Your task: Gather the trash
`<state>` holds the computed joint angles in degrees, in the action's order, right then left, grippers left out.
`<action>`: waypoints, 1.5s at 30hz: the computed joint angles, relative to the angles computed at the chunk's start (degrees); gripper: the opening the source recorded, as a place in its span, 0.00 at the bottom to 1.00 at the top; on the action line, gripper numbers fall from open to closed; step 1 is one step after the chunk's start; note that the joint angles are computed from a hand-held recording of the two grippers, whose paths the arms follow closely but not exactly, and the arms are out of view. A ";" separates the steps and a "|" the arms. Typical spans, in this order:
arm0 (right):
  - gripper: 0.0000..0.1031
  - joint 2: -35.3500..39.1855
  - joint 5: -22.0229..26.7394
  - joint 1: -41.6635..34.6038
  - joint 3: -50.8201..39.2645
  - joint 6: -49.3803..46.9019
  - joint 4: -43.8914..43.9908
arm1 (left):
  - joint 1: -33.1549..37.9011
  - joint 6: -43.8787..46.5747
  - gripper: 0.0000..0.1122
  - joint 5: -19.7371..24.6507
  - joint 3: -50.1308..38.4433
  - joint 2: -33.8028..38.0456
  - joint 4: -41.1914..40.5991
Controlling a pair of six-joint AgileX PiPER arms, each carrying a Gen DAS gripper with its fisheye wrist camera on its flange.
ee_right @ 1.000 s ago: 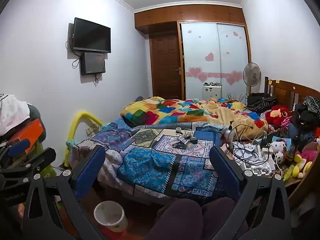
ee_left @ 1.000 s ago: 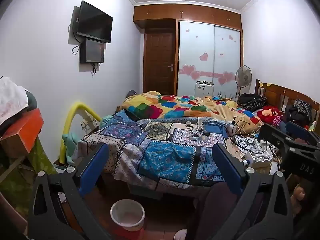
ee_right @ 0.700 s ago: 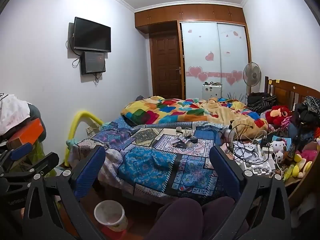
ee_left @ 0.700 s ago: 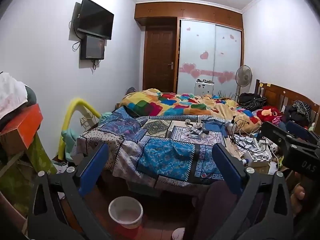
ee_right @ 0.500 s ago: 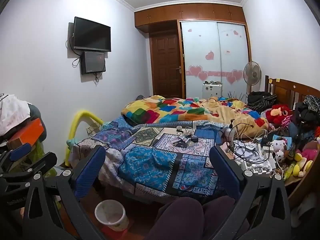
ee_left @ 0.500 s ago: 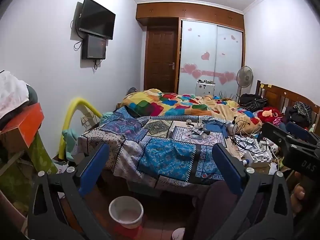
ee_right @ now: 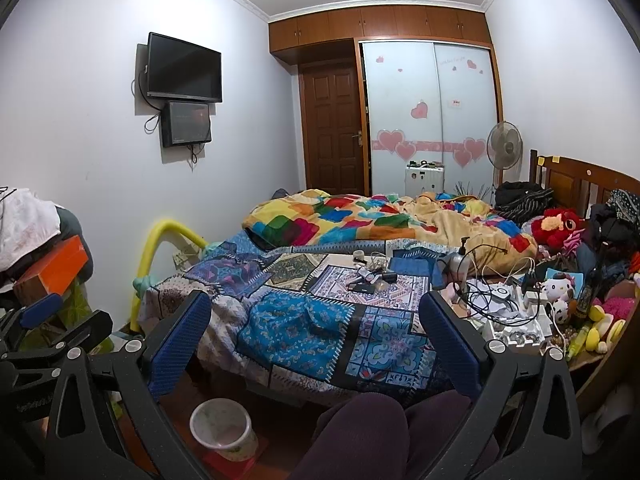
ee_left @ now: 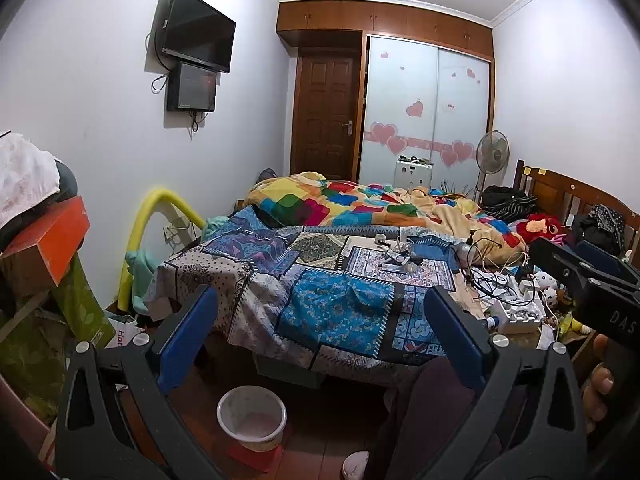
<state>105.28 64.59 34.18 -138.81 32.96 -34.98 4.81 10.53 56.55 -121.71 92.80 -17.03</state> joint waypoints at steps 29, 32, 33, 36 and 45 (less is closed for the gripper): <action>1.00 0.51 0.78 0.14 -1.32 -0.38 0.22 | -0.15 0.05 0.92 -0.50 0.86 -0.16 -0.20; 1.00 0.47 0.73 0.10 -1.25 -0.43 0.26 | -0.04 0.16 0.92 -0.58 0.92 -0.17 -0.32; 1.00 0.48 0.71 0.06 -1.26 -0.44 0.30 | 0.07 0.27 0.92 -0.51 0.82 -0.11 -0.48; 1.00 0.49 0.73 0.07 -1.29 -0.41 0.33 | 0.13 0.28 0.92 -0.33 0.59 0.01 -0.58; 1.00 0.81 1.16 0.46 -1.91 -0.31 0.20 | 0.24 0.38 0.92 -0.34 0.64 0.00 -0.71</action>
<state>106.09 65.75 34.64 -140.72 32.65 -34.78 5.05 10.91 56.22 -121.07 92.81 -17.74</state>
